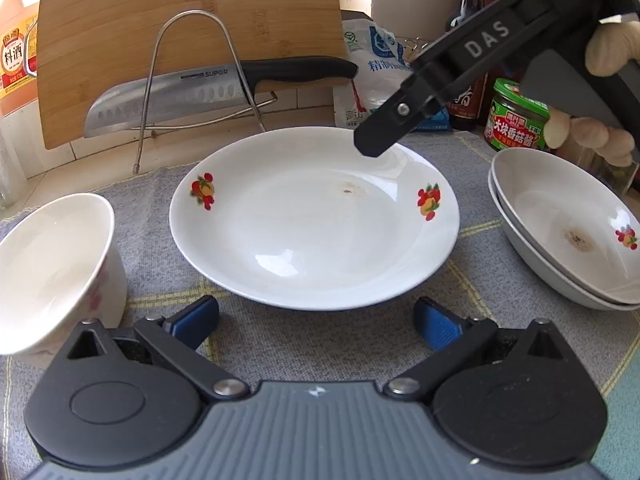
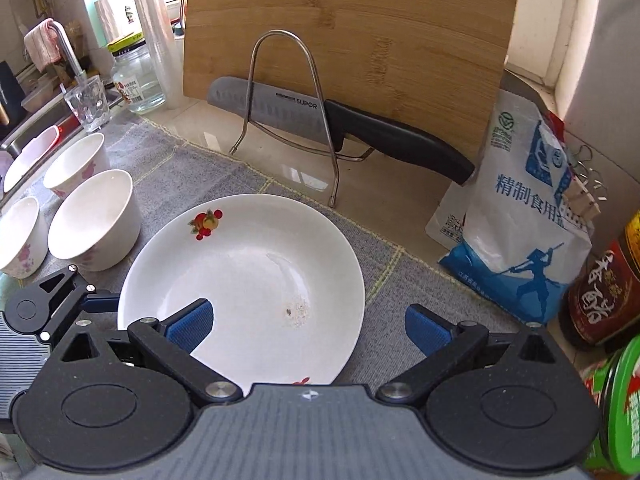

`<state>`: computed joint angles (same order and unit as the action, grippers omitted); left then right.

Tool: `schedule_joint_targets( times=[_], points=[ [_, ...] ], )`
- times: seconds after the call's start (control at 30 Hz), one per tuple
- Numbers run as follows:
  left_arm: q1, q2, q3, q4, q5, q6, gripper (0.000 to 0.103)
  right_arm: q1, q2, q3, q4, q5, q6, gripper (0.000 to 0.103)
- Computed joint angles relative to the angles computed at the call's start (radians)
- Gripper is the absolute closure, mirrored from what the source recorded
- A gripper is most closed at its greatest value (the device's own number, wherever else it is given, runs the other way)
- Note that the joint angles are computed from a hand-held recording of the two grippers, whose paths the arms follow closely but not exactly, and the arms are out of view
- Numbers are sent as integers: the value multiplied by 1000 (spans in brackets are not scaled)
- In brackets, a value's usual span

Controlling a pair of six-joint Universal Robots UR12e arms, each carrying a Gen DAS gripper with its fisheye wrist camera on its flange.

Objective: Organize plates and bowls
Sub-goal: 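Move the right tool to the lone flower-print plate and grasp its rim, then lift the flower-print plate with the right tool and carry it toward the stack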

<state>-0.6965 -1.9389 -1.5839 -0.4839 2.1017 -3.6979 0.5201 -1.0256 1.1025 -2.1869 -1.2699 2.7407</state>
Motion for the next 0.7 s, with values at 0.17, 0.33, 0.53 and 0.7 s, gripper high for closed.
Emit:
schedule_joint_targets(
  times=[0.17, 0.33, 0.53, 0.7],
  points=[
    [2, 2, 11, -31, -9, -6, 0, -3, 70, -113, 132, 48, -77, 0],
    [1, -2, 12, -21, 3, -5, 0, -6, 120, -192, 213, 98, -116, 0],
    [2, -1, 10, -16, 1, 3, 0, -3, 165, -271, 297, 140, -193, 0],
    [2, -2, 12, -16, 4, 4, 0, -1, 198, -331, 357, 162, -228, 0]
  ],
)
